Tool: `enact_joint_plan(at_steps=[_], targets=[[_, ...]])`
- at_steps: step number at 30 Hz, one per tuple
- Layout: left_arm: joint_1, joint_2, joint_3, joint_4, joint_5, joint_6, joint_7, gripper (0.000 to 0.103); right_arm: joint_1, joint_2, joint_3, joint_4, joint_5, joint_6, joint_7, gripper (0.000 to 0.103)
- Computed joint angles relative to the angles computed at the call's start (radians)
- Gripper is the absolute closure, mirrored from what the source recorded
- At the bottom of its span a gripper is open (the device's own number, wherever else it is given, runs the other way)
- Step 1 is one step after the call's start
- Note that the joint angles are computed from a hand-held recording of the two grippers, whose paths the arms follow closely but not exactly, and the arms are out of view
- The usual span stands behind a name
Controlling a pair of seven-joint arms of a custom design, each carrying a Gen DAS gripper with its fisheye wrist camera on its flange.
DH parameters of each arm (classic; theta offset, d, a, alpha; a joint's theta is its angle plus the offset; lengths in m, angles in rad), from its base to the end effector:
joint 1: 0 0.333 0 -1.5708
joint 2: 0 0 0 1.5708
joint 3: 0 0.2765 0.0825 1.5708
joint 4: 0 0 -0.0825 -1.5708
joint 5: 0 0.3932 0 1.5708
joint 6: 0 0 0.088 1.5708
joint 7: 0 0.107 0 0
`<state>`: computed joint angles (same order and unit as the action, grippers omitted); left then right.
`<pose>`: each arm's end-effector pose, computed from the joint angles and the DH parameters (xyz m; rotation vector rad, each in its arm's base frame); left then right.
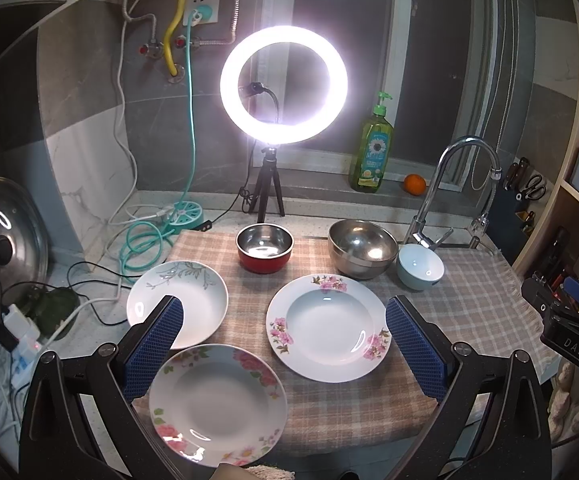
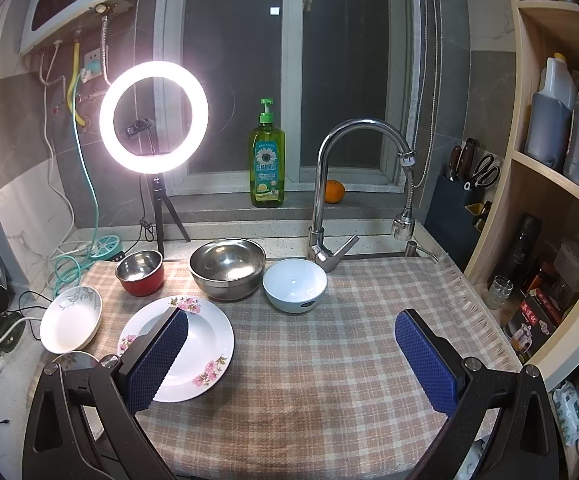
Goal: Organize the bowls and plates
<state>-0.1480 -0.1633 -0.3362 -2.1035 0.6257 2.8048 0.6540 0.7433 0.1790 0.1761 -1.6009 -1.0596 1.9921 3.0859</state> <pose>0.4876 -0.2978 0.5364 -1.6183 1.7740 -0.9885 0.4412 0.4767 0.5342 -1.4495 1.8565 -1.0315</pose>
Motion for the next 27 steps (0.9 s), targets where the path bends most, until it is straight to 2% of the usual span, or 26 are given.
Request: enact_joint_plan(at_steps=[27], targets=[[0.002,-0.013,-0.004,-0.005,-0.02,0.0,0.011,0.002,0.006,0.004,0.0,0.01,0.003,-0.008,-0.007,0.001]])
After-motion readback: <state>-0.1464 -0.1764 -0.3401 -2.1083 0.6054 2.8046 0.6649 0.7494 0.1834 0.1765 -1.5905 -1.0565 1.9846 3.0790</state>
